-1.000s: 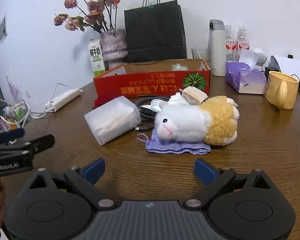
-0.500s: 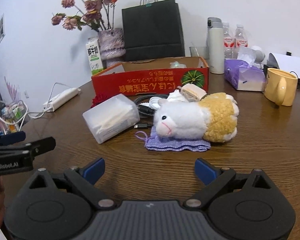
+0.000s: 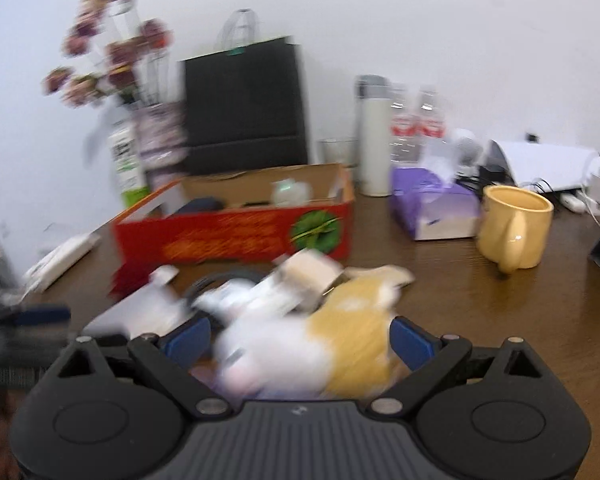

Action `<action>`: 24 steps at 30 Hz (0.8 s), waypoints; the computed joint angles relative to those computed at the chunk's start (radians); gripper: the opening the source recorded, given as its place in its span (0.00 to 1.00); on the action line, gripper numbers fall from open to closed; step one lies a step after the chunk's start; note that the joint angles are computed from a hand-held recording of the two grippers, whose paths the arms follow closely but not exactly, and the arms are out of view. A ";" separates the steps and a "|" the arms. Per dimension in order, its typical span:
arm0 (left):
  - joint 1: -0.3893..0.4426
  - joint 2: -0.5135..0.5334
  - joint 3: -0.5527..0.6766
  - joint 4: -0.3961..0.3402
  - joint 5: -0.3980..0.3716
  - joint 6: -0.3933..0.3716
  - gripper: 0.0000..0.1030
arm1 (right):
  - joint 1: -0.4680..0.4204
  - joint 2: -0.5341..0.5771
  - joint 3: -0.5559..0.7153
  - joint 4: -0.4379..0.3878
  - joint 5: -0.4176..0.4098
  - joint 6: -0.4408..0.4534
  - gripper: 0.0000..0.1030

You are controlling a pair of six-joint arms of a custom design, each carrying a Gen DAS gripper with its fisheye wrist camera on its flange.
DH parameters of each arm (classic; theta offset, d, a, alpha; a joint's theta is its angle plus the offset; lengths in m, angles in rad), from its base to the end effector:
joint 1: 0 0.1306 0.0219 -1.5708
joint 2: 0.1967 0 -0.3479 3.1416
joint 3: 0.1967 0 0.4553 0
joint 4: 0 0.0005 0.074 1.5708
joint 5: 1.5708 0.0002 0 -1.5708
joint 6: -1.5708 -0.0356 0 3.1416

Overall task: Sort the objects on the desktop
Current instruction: 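Move both tools back over the table toward the clear box and plush sheep, then grasp the clear plastic box with the left tool while the right tool grasps the plush sheep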

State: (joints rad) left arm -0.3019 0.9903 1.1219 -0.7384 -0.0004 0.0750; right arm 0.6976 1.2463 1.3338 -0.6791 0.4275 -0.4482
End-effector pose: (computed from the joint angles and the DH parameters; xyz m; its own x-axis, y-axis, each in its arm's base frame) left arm 0.4132 -0.1292 0.4503 -0.5652 0.0975 -0.8192 0.2554 0.9649 -0.0613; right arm 0.4078 0.3219 0.4559 -0.5242 0.0752 -0.8483 -0.1039 0.9830 0.1513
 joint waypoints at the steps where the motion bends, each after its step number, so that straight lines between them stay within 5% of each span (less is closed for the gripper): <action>1: 0.000 0.027 0.023 -0.025 0.025 -0.023 0.95 | -0.023 0.021 0.024 -0.024 -0.021 -0.017 0.91; 4: -0.027 0.079 0.064 -0.072 -0.036 -0.059 0.67 | -0.092 0.112 0.124 -0.141 -0.117 -0.079 0.84; 5: -0.032 0.083 0.068 -0.081 -0.039 -0.064 0.67 | -0.106 0.132 0.141 -0.156 -0.147 -0.101 0.80; 7: -0.033 0.080 0.064 -0.084 -0.037 -0.048 0.67 | -0.130 0.157 0.152 -0.161 -0.231 -0.123 0.56; 10: -0.027 0.041 0.046 -0.090 -0.041 0.002 0.64 | -0.112 0.129 0.120 -0.130 -0.198 -0.104 0.48; 16: 0.020 -0.090 0.003 -0.160 -0.006 0.135 0.64 | -0.053 -0.043 -0.011 -0.064 -0.126 -0.077 0.48; 24: -0.026 -0.253 -0.097 -0.301 -0.140 0.144 0.64 | 0.088 -0.130 -0.096 -0.141 -0.159 -0.085 0.49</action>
